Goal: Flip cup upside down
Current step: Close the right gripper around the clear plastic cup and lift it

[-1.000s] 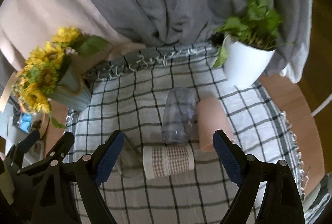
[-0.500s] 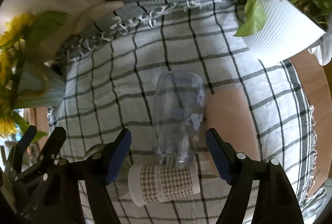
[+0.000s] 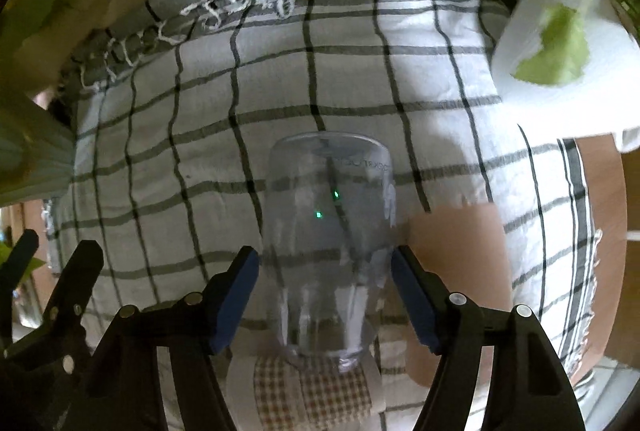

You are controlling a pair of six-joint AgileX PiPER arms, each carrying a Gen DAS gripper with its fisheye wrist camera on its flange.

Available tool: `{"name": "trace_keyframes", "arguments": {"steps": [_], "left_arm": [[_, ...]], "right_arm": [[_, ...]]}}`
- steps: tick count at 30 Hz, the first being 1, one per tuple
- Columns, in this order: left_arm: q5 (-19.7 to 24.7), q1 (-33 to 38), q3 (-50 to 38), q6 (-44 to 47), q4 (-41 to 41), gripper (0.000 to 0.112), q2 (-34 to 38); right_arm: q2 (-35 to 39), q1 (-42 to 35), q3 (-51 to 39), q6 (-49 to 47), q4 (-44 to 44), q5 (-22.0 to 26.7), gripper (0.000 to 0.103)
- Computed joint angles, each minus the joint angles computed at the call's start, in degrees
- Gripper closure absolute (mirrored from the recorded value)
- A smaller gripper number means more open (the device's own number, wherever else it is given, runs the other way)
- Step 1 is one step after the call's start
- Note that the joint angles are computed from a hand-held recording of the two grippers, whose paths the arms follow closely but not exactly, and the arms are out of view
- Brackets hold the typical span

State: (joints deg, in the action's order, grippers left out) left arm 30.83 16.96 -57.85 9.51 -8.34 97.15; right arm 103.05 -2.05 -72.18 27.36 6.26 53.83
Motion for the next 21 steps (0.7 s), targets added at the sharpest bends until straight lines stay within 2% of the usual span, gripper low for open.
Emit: {"name": "trace_keyframes", "arguments": {"steps": [8, 12, 16, 21], "left_arm": [[-0.05, -1.37, -1.90, -6.19, 5.83, 0.010, 2.81], [-0.29, -2.19, -1.34, -9.06, 9.38, 0.010, 2.10], [-0.80, -2.26, 0.88, -10.75, 11.00, 0.010, -1.66], [0.72, -0.74, 4.58, -10.02, 8.35, 0.010, -9.58]], "right_arm": [[6.12, -0.15, -6.07, -2.16, -0.19, 2.13, 0.031], [5.92, -0.72, -5.69, -3.21, 0.67, 0.68, 0.032], [1.89, 0.62, -4.03, -0.77, -1.46, -0.03, 0.032], [-7.97, 3.21, 0.05, 6.17, -6.66, -0.49, 0.032]]}}
